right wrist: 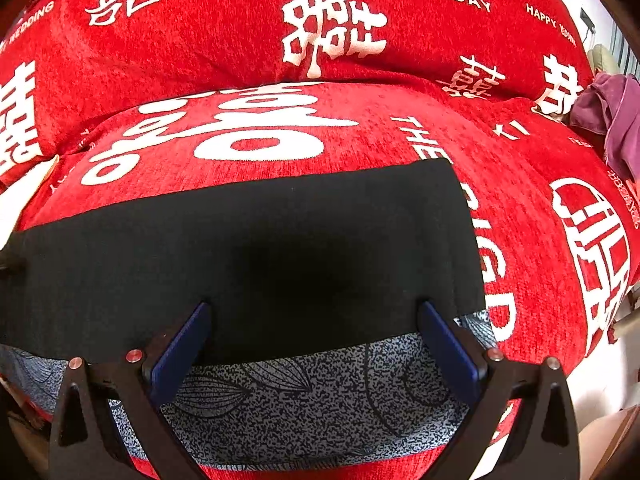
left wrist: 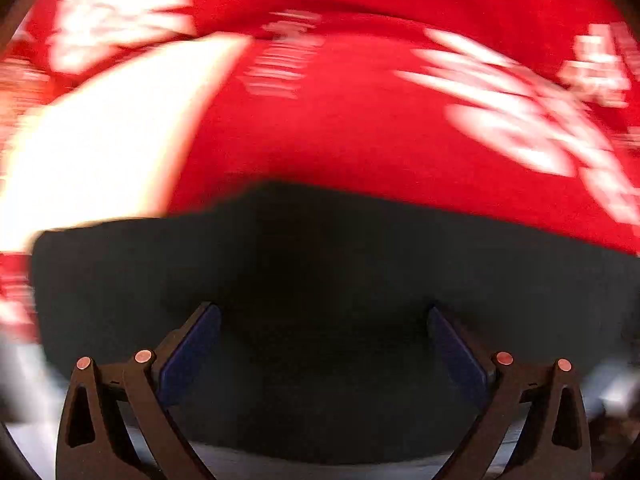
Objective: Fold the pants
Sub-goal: 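Press the pants corner with the right gripper while the left gripper holds the edge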
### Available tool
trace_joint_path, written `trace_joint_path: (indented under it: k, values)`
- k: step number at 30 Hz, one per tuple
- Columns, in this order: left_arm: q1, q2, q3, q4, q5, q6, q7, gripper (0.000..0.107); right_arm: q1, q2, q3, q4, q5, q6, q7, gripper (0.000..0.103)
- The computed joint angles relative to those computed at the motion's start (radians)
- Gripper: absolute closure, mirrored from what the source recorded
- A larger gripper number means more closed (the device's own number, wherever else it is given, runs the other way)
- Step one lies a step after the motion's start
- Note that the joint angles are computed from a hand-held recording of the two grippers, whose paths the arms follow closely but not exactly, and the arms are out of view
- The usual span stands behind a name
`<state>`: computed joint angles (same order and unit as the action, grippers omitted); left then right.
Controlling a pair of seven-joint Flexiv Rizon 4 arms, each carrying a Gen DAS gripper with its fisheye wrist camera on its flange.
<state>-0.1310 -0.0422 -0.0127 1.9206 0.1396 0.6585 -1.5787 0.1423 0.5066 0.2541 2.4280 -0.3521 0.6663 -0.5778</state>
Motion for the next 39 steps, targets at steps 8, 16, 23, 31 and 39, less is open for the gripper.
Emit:
trace_joint_path:
  k: [8,16,23,31,39]
  values:
    - [0.235,-0.037,0.129,0.015,-0.154,0.064,0.11,0.004,0.006,-0.015,-0.002,-0.023,0.009,-0.037,-0.002,0.001]
    - [0.264,-0.003,0.131,0.013,-0.163,0.038,0.013,0.004,0.02,-0.002,-0.012,-0.069,0.056,-0.113,-0.033,0.0]
    - [0.063,0.087,-0.011,0.099,-0.324,0.005,0.228,0.004,-0.045,0.283,-0.034,-0.011,0.181,-0.193,0.051,0.0]
    - [-0.149,-0.045,-0.125,-0.001,-0.236,-0.035,0.237,0.004,-0.033,0.544,-0.051,0.152,0.428,-0.098,0.042,0.0]
    - [-0.213,-0.107,-0.099,-0.109,-0.095,-0.131,-0.102,0.004,-0.006,0.436,-0.057,0.233,0.437,0.182,-0.015,0.005]
